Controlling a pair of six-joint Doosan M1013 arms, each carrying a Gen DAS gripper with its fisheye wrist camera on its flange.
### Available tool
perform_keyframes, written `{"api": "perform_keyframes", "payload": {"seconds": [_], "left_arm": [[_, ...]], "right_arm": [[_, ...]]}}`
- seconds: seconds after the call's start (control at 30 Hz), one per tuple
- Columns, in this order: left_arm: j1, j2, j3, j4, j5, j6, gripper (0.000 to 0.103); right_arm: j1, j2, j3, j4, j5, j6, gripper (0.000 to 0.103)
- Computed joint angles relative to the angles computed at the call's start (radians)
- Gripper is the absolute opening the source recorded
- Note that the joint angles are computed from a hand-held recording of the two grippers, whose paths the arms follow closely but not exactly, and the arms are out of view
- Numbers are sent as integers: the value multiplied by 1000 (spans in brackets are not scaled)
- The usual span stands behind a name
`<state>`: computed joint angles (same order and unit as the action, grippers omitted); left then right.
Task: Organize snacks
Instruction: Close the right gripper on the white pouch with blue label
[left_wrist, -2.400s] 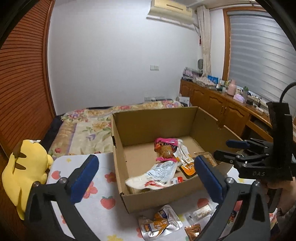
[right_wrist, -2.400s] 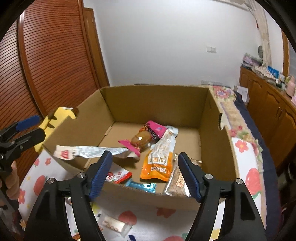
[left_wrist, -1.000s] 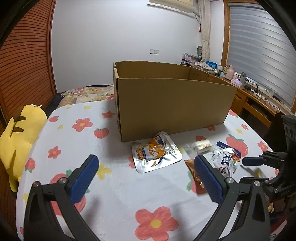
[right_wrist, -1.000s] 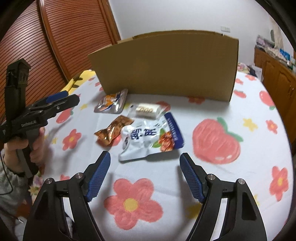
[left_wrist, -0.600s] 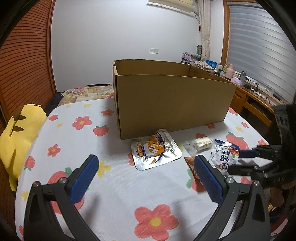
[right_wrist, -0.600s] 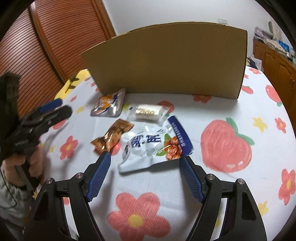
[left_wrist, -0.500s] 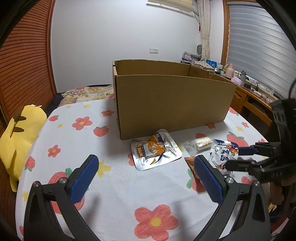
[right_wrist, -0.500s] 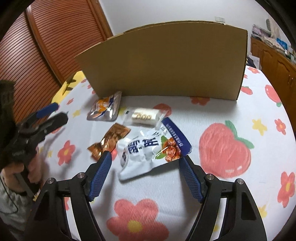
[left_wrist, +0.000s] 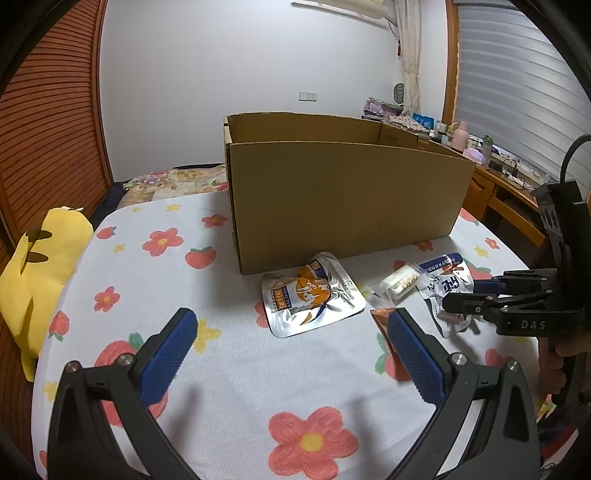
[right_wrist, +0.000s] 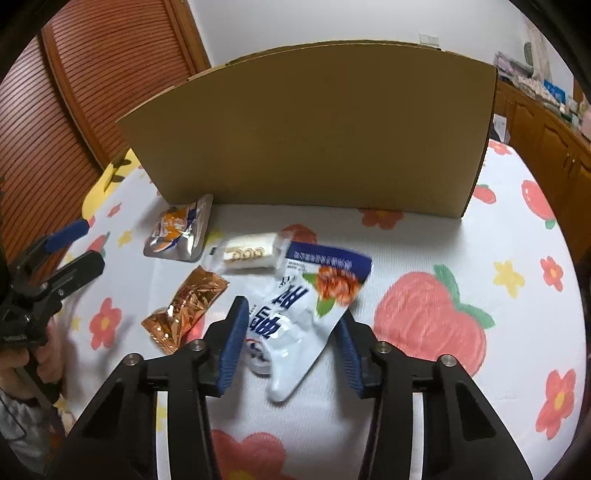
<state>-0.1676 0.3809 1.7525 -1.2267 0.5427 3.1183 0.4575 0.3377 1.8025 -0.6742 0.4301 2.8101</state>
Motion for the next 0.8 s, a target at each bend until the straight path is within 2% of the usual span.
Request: {"api": "perform_keyframes", "payload": {"seconds": [0.23, 0.37, 0.5, 0.67, 0.8], "left_arm": [[-12, 4, -8, 44, -15, -12, 102], [-21, 16, -37, 113, 3, -40, 102], [-28, 35, -82, 206, 45, -99, 101], [-41, 56, -127, 290, 96, -118, 90], [-61, 67, -148, 333, 110, -83, 89]], "right_arm": [[-6, -18, 26, -11, -25, 13, 38], [-4, -29, 41, -45, -18, 32, 38], [-14, -34, 56, -37, -57, 33, 38], [-7, -29, 59, -108, -52, 83, 41], [5, -25, 53, -148, -21, 101, 42]]}}
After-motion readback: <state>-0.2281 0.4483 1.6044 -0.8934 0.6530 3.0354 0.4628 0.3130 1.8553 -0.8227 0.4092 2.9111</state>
